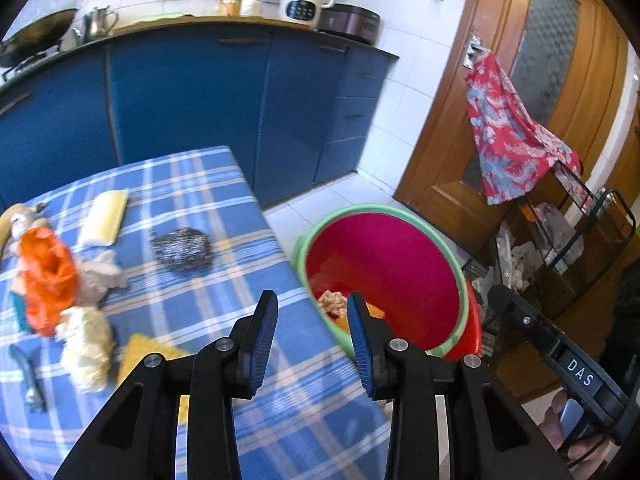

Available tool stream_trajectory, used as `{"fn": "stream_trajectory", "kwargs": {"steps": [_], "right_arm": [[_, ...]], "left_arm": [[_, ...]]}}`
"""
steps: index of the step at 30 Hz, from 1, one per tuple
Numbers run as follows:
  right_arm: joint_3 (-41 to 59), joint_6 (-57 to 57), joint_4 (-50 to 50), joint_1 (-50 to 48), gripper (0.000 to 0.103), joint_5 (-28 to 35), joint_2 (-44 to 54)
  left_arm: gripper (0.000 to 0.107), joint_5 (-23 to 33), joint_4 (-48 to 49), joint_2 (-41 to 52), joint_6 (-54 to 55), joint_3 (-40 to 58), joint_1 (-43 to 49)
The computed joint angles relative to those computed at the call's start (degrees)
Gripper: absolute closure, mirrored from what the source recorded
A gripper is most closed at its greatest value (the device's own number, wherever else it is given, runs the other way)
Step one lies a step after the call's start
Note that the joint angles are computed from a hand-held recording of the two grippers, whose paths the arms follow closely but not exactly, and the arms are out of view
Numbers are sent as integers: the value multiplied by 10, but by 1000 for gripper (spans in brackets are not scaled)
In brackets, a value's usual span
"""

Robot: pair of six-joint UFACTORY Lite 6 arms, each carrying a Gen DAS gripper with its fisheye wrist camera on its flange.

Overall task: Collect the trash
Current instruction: 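Return both tools to the table above the yellow foam net and blue scoop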

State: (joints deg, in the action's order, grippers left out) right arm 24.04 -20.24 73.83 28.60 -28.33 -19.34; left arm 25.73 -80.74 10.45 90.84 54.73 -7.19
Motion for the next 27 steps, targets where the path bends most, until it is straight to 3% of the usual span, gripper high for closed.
{"fn": "stream_trajectory", "kwargs": {"steps": [14,27], "right_arm": [[114,-87,113,131,60,-46,79],[251,-64,76,147,58,11,235]], "left_arm": [[70,60,56,-60,-3,-39,172],[70,80,65,5,34,4,337]]}}
